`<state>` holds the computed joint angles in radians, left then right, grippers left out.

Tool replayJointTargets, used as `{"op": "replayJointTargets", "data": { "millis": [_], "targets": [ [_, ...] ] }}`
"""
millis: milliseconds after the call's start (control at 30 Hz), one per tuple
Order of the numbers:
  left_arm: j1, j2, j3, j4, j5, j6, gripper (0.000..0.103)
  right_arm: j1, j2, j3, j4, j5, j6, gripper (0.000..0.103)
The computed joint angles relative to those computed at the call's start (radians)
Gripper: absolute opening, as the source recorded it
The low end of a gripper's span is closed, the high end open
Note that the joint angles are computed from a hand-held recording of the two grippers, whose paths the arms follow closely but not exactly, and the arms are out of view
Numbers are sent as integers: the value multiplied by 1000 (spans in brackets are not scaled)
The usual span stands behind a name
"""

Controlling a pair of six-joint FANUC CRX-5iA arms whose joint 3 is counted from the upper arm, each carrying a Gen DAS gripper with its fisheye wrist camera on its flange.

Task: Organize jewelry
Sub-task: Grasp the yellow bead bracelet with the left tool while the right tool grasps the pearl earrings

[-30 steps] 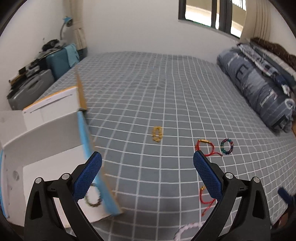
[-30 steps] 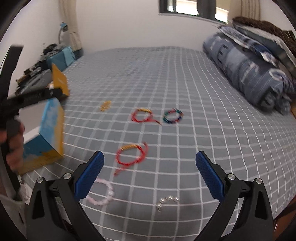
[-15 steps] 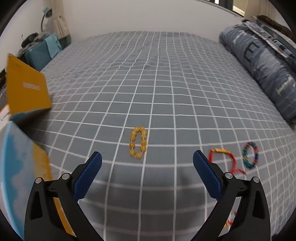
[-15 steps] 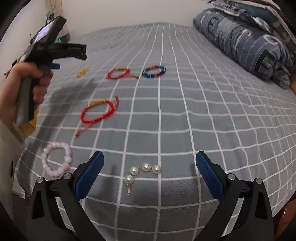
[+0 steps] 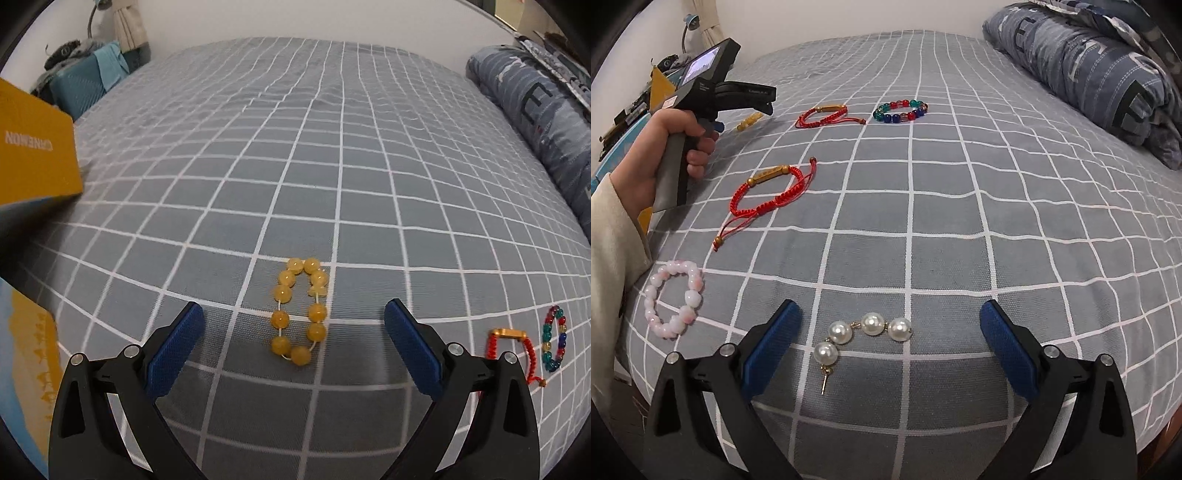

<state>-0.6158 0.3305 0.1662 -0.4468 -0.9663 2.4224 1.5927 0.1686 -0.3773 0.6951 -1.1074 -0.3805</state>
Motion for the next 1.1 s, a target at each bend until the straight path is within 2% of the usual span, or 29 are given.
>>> {"op": "replayJointTargets", "data": {
  "millis": [100, 167, 233, 267, 300, 333, 367, 667, 1100],
  "targets": [
    [8, 7, -5, -4, 11, 6, 89, 5, 11, 17, -14, -23, 25, 73],
    [-2, 10, 0, -30, -5, 54, 74, 11, 13, 17, -11, -26, 34, 63],
    [-16, 9, 2, -46, -12, 48, 48, 17, 23, 28, -11, -41, 49, 51],
    [-19, 8, 2, -44, -13, 34, 40, 25, 27, 34, -13, -53, 55, 42],
    [-24, 10, 8, -43, -21, 21, 25, 27, 35, 45, -15, -69, 62, 29],
    [-30, 14, 17, -46, -34, 17, 15, 27, 38, 49, -18, -78, 64, 26],
    [-33, 19, 25, -46, -45, 13, 11, 26, 38, 49, -20, -81, 63, 22],
    [-13, -7, 2, -12, -23, 20, 9, 25, -5, 13, -1, -48, 44, 22],
    [-47, -69, -11, -33, -44, 51, 9, 32, -18, 24, 21, -75, 42, 22]
  ]
}}
